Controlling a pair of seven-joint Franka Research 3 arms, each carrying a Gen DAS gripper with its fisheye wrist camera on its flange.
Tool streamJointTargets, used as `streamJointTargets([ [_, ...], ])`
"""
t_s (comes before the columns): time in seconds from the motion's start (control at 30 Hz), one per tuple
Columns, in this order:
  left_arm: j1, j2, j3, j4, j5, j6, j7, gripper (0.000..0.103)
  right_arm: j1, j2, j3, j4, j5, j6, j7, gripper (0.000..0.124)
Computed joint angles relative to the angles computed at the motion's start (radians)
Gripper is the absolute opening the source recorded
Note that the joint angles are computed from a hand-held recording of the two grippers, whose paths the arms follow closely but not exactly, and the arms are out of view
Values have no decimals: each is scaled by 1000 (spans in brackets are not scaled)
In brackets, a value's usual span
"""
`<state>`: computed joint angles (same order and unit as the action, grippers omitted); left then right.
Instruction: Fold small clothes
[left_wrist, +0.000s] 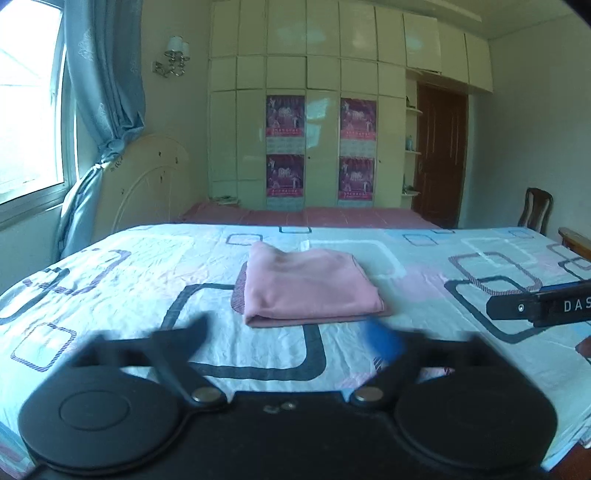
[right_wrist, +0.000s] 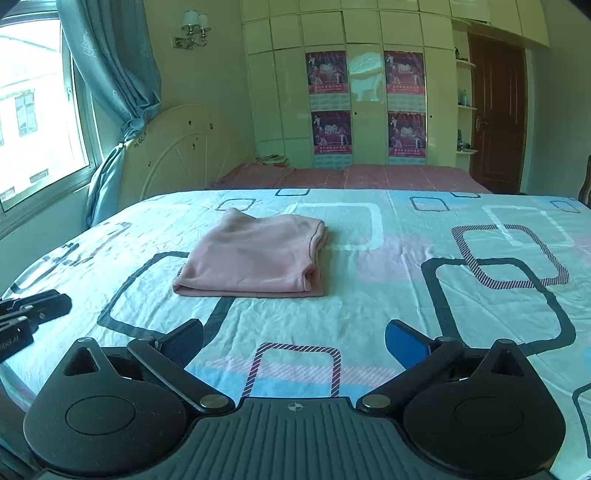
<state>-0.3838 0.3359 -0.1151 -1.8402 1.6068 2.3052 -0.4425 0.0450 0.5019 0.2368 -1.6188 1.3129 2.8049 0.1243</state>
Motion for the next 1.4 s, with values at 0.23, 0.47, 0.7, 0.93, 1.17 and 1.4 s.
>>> streamJointTargets([
  [0.23,-28,5,-9,22,-103,-50,54,102,-16,-63,-5,-65,96,-12,-100,103],
  [0.47,-45,-13,-15,25,-79,-64,87,103,-8,-95,-45,-87,154,-29,-113,103],
  [0.7,-45,-19,-21,28,-89,-66,112,103,7,-121,-71,-105,198,-50,-149,103],
  [0.93,-55,-19,-24,29,-91,-87,129,103,13,-127,-86,-108,204,-68,-158,103],
  [1.17,-58,-24,-27,26,-86,-99,110,103,12,-137,-93,-116,216,-82,-171,103],
  [1.4,-60,-24,-30,29,-81,-98,114,103,12,-142,-99,-119,224,-86,-180,103],
])
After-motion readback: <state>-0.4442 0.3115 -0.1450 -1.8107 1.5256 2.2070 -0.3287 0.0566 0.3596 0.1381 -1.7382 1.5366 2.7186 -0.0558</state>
